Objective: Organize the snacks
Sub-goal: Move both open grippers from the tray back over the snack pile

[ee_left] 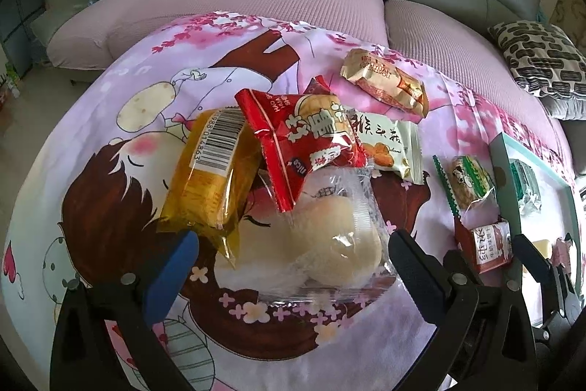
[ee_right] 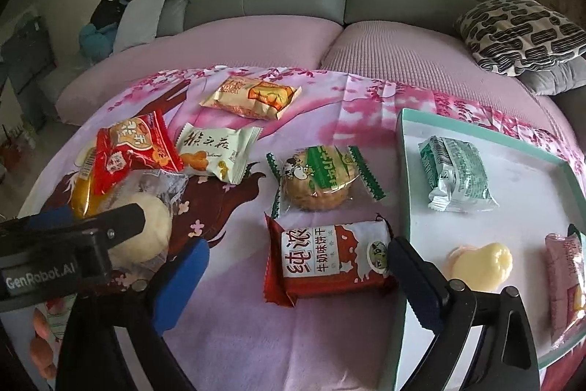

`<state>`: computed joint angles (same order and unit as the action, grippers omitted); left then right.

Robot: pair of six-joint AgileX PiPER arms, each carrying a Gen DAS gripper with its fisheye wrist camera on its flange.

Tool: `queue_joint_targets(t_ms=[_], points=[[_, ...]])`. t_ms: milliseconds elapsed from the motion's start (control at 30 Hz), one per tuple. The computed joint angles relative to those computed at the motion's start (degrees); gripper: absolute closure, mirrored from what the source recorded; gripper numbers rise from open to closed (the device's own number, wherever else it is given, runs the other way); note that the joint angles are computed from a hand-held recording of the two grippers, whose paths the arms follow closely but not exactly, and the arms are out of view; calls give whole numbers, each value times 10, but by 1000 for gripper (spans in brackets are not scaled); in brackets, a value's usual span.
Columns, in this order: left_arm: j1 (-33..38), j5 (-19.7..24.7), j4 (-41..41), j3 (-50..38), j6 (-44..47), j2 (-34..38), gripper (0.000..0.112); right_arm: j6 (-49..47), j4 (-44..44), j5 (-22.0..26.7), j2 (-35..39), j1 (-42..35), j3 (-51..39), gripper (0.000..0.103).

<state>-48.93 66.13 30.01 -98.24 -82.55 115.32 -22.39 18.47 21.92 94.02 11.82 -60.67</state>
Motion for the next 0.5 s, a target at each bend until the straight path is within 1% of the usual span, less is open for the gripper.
queue_joint_targets(t_ms=[133, 267, 500], points=[[2, -12, 2, 23, -17, -14, 9, 52, -62, -8, 5, 15, 1, 3], [3, -28, 0, 38, -27, -22, 9, 44, -53, -9, 7, 14, 2, 3], [7, -48, -7, 45, -25, -23, 9, -8, 12, 0, 5, 6, 3, 3]])
